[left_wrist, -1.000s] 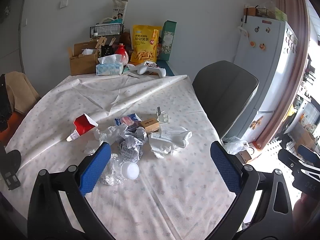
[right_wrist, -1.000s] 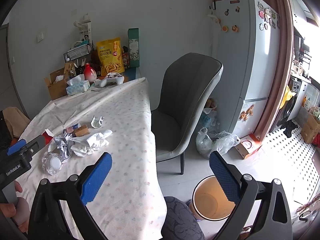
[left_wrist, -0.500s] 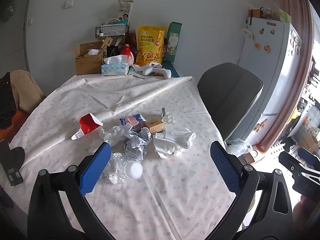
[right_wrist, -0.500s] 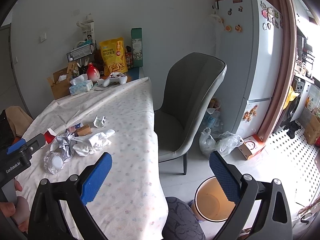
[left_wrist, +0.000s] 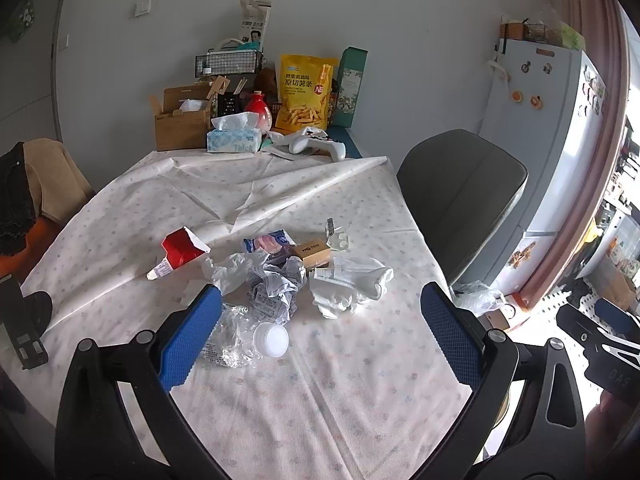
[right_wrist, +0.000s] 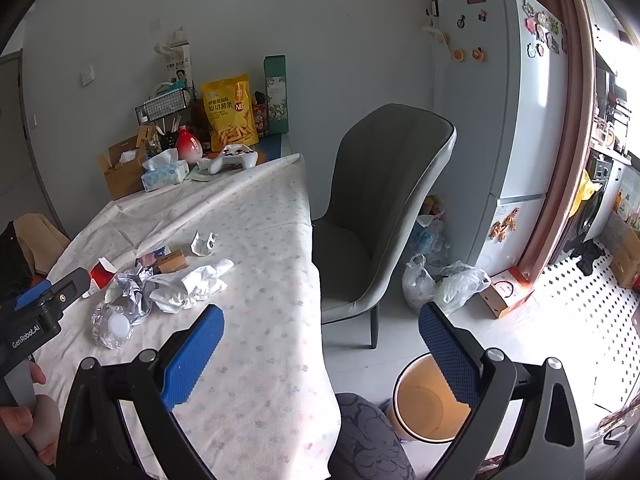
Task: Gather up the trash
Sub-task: 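Move both tools toward the trash pile on the table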
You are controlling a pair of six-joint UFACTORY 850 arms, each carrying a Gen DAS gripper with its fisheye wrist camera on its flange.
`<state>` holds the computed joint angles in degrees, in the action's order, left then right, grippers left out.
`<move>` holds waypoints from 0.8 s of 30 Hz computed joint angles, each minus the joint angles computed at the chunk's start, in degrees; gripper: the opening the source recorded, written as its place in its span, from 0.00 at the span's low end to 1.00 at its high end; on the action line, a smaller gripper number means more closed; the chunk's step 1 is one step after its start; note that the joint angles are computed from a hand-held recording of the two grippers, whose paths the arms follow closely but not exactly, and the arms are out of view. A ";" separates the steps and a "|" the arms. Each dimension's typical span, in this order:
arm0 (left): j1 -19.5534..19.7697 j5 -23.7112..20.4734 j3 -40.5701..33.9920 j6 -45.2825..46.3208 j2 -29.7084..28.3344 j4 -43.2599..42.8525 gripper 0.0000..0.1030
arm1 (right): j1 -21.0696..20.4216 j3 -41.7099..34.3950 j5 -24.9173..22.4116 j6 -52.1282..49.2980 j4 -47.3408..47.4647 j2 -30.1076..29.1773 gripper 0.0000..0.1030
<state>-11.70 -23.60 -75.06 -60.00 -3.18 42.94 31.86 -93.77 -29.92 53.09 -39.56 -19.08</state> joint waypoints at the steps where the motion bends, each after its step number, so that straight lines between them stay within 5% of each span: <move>1: -0.01 -0.04 0.00 0.06 0.05 -0.05 0.96 | 0.00 0.08 0.06 0.06 -0.05 0.04 0.93; 24: 1.06 0.72 0.73 -0.37 0.96 0.09 0.96 | 0.14 -1.04 0.09 -1.55 1.50 -0.29 0.93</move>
<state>-10.64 -22.88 -74.33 -60.37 -2.22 43.02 31.99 -94.82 -29.84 51.54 -38.05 -19.37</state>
